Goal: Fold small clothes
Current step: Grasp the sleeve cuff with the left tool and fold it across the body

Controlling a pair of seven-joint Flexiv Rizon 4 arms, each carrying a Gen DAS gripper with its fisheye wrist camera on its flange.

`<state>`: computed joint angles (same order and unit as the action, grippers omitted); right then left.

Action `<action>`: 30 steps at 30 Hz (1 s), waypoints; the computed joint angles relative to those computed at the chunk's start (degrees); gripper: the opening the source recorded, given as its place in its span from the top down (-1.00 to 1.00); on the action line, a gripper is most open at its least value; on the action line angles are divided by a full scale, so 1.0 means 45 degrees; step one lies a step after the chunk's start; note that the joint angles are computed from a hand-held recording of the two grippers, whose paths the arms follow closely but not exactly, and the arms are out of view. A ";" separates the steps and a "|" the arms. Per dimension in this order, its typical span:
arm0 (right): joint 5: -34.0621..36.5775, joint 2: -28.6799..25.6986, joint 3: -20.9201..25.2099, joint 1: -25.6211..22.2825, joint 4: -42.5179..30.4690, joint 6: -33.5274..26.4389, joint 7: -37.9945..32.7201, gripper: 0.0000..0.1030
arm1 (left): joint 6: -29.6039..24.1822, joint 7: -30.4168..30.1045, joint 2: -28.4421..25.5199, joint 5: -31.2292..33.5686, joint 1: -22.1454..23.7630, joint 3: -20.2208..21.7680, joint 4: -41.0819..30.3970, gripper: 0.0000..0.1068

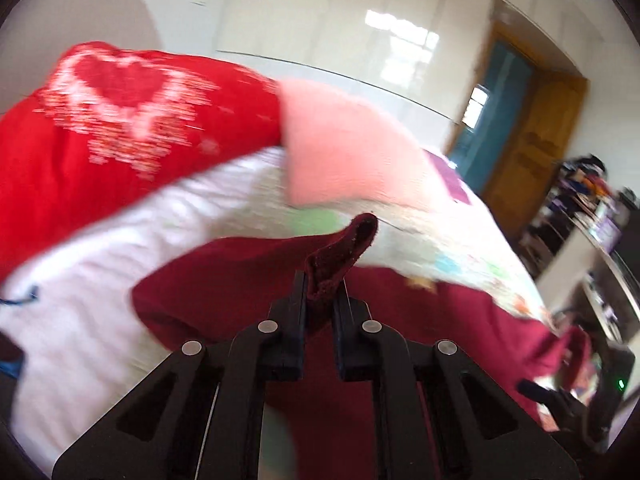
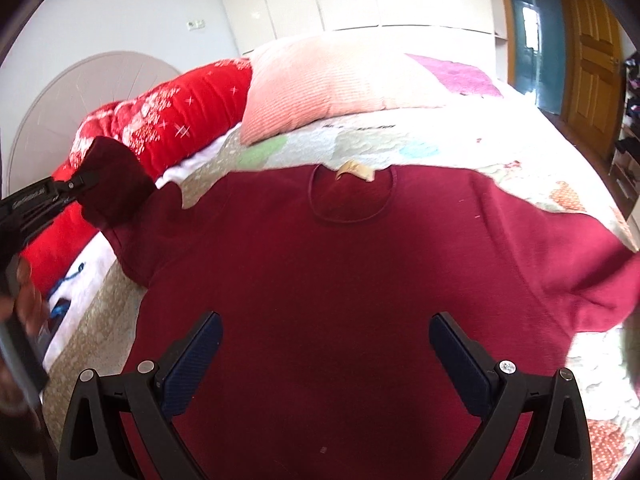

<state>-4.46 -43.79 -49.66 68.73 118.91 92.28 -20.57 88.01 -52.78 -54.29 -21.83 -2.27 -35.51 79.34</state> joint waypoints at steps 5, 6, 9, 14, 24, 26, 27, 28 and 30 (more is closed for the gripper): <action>0.0486 0.0084 -0.1063 0.0861 0.0830 -0.0008 0.0191 -0.99 | -0.1016 -0.0465 -0.0149 -0.0109 -0.1307 0.0759 -0.0095 0.83; 0.0644 0.0084 -0.1208 0.0960 0.0987 0.0009 0.0264 -0.99 | -0.1402 -0.0638 -0.0276 -0.0195 -0.1679 0.1108 -0.0298 0.83; 0.0997 0.0293 -0.1050 0.0689 0.1240 0.0091 0.0332 -0.99 | -0.2064 -0.1163 -0.0507 -0.0177 -0.2756 0.2370 -0.0727 0.83; 0.1376 0.0821 0.0878 -0.1212 0.1079 0.1043 0.0284 -0.99 | -0.2977 -0.1314 -0.0343 0.0069 -0.3288 0.3337 -0.0927 0.71; 0.1913 0.0661 0.6117 -0.5815 -0.1208 0.3105 -0.1087 -0.99 | 0.0055 -0.0374 0.0767 0.0327 -0.1737 0.2831 0.1195 -0.02; 0.1833 0.0409 0.6538 -0.6201 -0.1839 0.2645 -0.1320 -0.99 | 0.0366 -0.0824 0.0774 0.0493 -0.1800 0.3404 0.1171 -0.02; 0.1713 0.0301 0.6723 -0.6381 -0.2144 0.2187 -0.1336 -0.99 | 0.0373 -0.1014 0.0748 0.0546 -0.1753 0.3516 0.1140 -0.02; 0.1597 0.0220 0.6825 -0.6495 -0.2375 0.1839 -0.1285 -1.00 | 0.0313 -0.1225 0.0718 0.0567 -0.1722 0.3633 0.1086 -0.02; 0.1409 -0.0059 0.5954 -0.5808 -0.2611 0.1248 -0.0941 -0.98 | 0.0077 -0.1758 0.0633 0.0555 -0.1830 0.4060 0.0934 -0.02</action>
